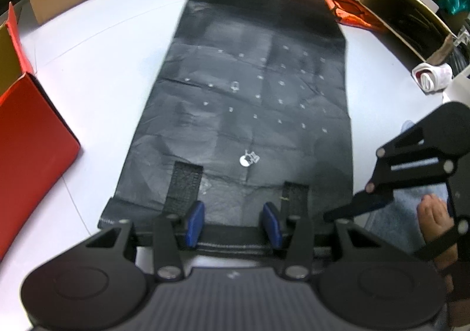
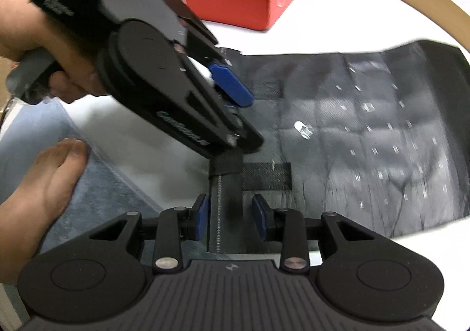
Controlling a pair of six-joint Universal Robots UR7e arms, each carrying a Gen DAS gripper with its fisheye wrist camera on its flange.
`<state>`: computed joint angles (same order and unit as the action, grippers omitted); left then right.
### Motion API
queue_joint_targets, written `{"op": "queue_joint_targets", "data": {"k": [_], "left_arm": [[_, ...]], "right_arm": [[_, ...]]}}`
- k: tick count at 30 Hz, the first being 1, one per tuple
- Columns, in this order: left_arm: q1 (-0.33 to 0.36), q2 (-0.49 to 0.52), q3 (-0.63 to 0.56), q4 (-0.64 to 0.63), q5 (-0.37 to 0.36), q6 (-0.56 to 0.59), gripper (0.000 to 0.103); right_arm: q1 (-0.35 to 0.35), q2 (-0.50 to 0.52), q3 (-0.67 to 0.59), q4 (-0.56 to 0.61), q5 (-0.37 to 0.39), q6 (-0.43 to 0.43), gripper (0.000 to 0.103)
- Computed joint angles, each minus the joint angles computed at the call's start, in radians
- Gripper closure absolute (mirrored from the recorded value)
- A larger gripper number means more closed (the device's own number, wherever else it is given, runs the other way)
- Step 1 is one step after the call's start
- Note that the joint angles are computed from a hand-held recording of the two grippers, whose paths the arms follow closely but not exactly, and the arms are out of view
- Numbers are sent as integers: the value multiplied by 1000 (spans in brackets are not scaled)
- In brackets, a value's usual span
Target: Fold shopping bag
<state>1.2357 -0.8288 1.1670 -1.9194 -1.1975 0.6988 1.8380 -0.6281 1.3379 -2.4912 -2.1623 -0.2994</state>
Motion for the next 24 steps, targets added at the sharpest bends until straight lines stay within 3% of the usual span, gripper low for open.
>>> {"op": "queue_joint_targets", "data": {"k": [16,24], "left_arm": [[16,-13,26,-17,-39,-42,58],[15,-13,40,-31,-36,-30,58]], "right_arm": [[-12,-22,21,3,-75,3,69],[1,-21,40,-30,-71,-24,68]]}}
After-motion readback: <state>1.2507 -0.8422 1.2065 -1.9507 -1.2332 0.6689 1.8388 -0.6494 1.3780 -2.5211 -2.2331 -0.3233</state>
